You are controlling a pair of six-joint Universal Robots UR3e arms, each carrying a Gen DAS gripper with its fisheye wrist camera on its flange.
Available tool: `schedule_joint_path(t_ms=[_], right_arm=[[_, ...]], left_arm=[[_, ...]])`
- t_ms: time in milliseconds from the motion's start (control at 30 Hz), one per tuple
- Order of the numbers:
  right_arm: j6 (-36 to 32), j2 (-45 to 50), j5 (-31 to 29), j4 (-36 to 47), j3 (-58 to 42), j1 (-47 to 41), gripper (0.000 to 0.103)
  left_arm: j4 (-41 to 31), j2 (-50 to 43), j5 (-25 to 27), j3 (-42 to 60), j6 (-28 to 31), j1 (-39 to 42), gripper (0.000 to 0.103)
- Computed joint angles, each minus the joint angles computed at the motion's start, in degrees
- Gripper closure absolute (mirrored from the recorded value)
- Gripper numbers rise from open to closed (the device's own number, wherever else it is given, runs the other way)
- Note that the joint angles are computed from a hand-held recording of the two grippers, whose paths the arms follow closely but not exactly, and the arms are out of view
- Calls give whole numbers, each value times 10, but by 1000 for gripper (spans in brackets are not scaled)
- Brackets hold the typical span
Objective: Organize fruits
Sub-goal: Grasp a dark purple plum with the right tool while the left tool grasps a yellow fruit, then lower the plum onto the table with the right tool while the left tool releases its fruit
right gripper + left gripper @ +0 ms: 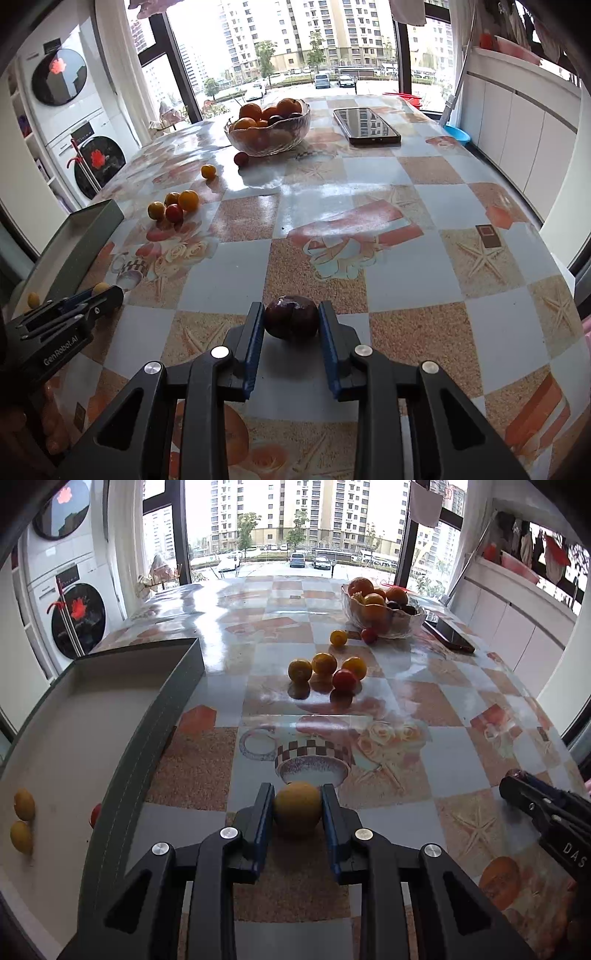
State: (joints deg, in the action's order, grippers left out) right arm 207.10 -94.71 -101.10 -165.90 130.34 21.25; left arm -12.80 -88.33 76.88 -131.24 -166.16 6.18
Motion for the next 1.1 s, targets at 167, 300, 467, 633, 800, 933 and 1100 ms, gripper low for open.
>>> schedule_joint_path(t_ms=[167, 300, 467, 633, 800, 933, 1100], right_arm=[[-2, 0, -3, 0, 1, 1, 71], [-4, -2, 0, -2, 3, -2, 71], [-4, -3, 2, -3, 4, -3, 71], [-4, -2, 0, -3, 4, -2, 71], [-2, 9, -23, 12, -13, 14, 71], [1, 56, -92, 82, -84, 63, 67], [18, 63, -118, 112, -102, 74, 64]], left_arm=[[0, 2, -4, -3, 0, 3, 76], [3, 3, 3, -4, 2, 1, 76], [3, 3, 4, -3, 2, -1, 76], [1, 3, 7, -3, 3, -2, 76], [-21, -20, 40, 38, 6, -27, 76], [-44, -40, 34, 69, -3, -25, 76], [-32, -41, 40, 63, -2, -27, 75]])
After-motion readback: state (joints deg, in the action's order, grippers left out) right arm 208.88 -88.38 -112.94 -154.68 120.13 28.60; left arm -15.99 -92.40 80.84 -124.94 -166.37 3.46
